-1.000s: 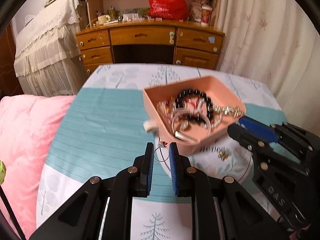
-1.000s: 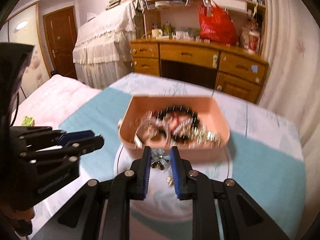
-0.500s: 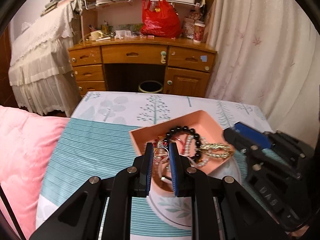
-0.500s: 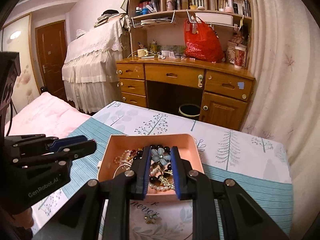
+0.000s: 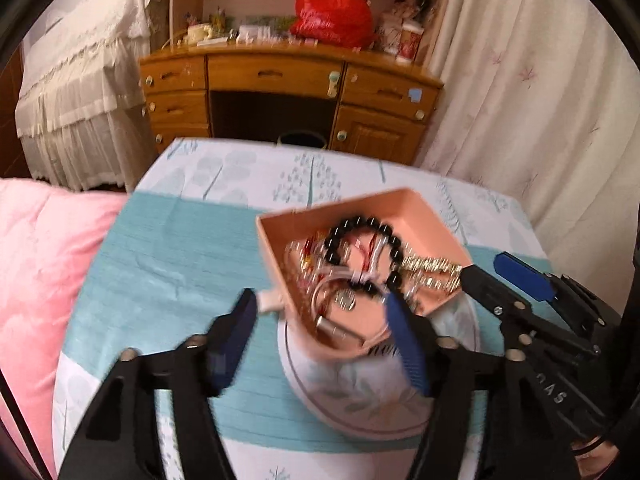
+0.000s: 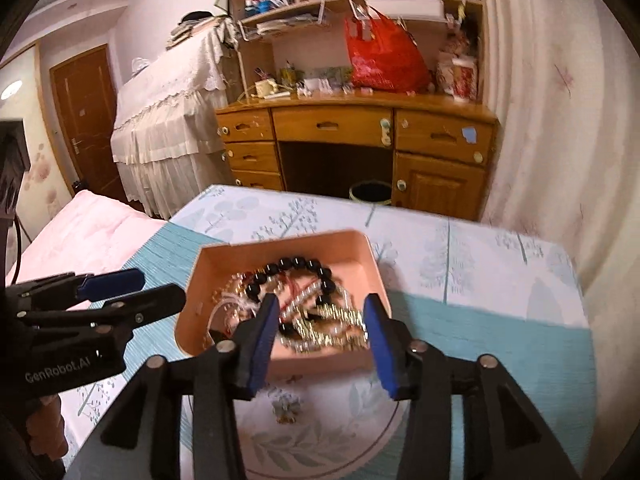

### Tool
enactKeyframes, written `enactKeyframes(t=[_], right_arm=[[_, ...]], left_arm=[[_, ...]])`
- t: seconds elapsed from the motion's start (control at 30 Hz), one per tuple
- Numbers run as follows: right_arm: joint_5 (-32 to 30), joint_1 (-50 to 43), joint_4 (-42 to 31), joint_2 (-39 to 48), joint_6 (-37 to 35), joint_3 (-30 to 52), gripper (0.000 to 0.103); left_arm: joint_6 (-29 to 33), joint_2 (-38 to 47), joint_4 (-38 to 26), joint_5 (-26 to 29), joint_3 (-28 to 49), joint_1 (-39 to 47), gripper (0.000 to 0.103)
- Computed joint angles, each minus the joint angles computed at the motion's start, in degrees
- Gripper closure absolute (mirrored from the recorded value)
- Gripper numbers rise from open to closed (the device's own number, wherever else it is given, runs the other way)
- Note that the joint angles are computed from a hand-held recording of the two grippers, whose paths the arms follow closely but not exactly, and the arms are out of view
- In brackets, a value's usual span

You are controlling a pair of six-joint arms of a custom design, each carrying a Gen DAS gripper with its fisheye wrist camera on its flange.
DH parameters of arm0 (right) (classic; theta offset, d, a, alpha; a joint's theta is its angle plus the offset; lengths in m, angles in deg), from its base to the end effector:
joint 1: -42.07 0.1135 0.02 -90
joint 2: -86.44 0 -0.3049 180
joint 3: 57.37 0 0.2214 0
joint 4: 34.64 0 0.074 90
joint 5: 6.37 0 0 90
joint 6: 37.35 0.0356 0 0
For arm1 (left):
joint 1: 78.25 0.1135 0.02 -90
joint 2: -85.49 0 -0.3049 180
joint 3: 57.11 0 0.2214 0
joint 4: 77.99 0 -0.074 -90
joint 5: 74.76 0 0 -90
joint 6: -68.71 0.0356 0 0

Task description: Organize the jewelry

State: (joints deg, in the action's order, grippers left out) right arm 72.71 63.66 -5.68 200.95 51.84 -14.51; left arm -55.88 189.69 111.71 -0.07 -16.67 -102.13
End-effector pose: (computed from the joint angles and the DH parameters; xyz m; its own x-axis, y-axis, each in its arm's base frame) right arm 0.2730 0.1153 0.1069 -0.6235 -0.2616 -0.7368 -0.4996 0.8582 0.1180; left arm 0.2381 -0.0951 0.1228 -0.7507 -0.2665 -0.6045 -0.2155 0.9638 -0.1572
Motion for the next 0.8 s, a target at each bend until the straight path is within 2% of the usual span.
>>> enactKeyframes(t=[0.03,0.1,0.17,0.33,0.5,0.73,0.8], right_arm=[[-0.6,-0.3,-0.3,0.4,0.7,-0.2,0.055],[-1.9,-1.0,-1.5,1.7,2.3,-0.3,0.055],[-3.1,-1.5,-2.6,3.1,3.8,-0.3,0.055],[-9.3,-3.3,-6.6,7.1,10.0,1.1,0.055],[-5.5,-0.5,-4.5,8.6,13.1,-0.1,0.055],[-0.4,3.8,-6.8,8.9,14.6,1.6,0.055],[1.6,5.0,-7.0,8.7,14.8,1.8,0.06]], left_arm=[[-0.6,0.3,-0.4,-0.1,-0.3,-0.2,0.025],[-1.8,0.5,-1.0,-0.8,-0.9,-0.8,0.024],[-3.1,0.6,-1.9,-0.8,-1.6,-1.1,0.015],[-5.1,1.6,-3.8,1.2,-2.9,-0.9,0.013],[-7.5,2.7,-5.8,1.2,-3.7,-1.1,0.013],[-9.6,4.2,-3.8,4.9,-6.9,1.0,0.013],[-9.5,4.2,-3.1,5.1,-7.7,1.7,0.013]])
